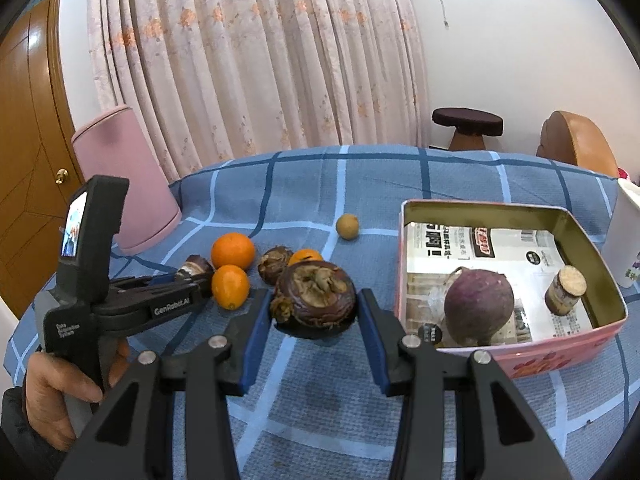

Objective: Organize fruits
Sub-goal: 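Grasp the small brown-labelled jar with the left gripper, then place the mangosteen and jar into the pink tin with both grippers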

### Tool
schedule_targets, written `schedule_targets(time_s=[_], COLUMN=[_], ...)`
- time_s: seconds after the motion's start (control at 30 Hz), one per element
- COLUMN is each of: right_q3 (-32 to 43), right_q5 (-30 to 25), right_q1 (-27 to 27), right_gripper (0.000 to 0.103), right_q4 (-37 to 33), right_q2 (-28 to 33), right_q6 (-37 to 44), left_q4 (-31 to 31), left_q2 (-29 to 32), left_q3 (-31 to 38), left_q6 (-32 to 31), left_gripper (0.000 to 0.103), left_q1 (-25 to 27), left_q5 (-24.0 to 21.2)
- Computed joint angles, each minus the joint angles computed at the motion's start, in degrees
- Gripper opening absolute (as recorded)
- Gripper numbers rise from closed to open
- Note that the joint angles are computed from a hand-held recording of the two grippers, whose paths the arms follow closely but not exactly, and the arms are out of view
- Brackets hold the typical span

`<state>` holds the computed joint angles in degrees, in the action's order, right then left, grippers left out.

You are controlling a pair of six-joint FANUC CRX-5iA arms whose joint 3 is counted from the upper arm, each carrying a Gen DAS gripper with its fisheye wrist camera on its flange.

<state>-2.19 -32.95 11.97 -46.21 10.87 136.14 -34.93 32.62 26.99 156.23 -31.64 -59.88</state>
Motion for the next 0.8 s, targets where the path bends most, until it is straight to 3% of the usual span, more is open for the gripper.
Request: schedule_targets(time_s=[0.13,0.43,0.57,0.8], right_q3=[0.1,-2.2,-3.5,-2.4], right_q5=[0.0,4.0,7.2,7.3], right_q1=[-0.7,-1.5,-1.8,-3.4], right_gripper=[0.046,0.046,0.046,0.046], right_q4=[-1.9,-8.6,-11.3,-11.1], right_q2=[-0.1,-2.6,-3.8,-3.0], right_q6=[1.8,11.8,16.3,16.0], left_q4=[-5.3,-23.7,-25.1,-25.7], left_q2=[-1.2,0.9,1.2,2.8], left_q3=[-0.6,4.3,5.0,7.3], left_q6=[5.3,15.4,16.7,16.8], left_gripper=[0.036,0.036,0.036,0.036], left_q1=[-1.9,-11.4,-12.5,-13.5], left_q5=[-1.9,-15.1,-16.2,-16.7])
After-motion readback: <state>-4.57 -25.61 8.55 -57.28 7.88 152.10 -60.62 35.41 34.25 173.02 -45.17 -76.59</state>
